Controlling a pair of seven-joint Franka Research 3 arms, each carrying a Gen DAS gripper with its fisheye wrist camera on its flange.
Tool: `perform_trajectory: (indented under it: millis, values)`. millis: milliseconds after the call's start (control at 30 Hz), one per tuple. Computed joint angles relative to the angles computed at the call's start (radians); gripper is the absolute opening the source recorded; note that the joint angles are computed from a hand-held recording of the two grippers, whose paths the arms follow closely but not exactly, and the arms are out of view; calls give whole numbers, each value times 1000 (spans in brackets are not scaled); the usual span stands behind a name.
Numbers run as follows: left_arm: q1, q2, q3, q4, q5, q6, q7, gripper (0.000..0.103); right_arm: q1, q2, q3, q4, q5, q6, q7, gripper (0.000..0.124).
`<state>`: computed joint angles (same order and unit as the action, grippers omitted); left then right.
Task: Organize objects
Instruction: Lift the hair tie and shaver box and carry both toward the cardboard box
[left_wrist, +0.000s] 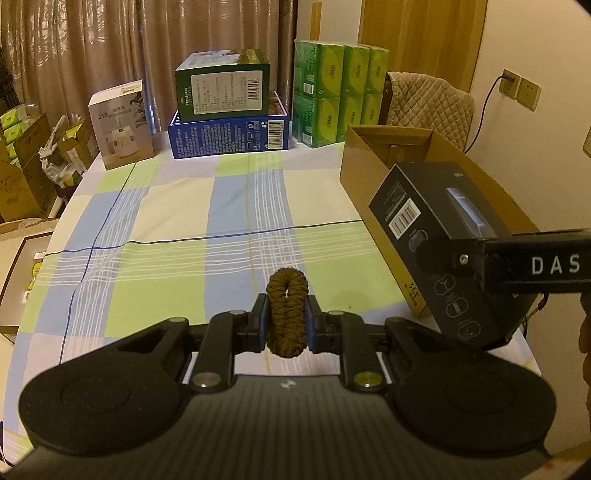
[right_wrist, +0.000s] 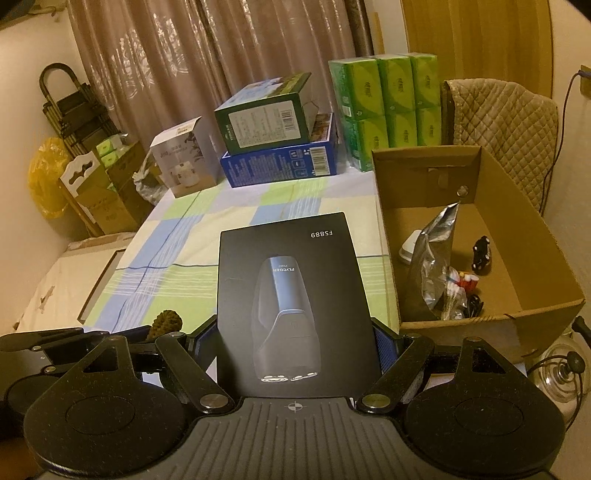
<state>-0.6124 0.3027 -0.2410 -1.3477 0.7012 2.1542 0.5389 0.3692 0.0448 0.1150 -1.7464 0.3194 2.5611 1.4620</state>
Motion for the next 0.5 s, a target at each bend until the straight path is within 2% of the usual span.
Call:
perform_trajectory:
  millis: [500]
  values:
    - [-50,91,18,148,-2,-25,53,16,-30,-40,-19,-17,20,18,-13,78]
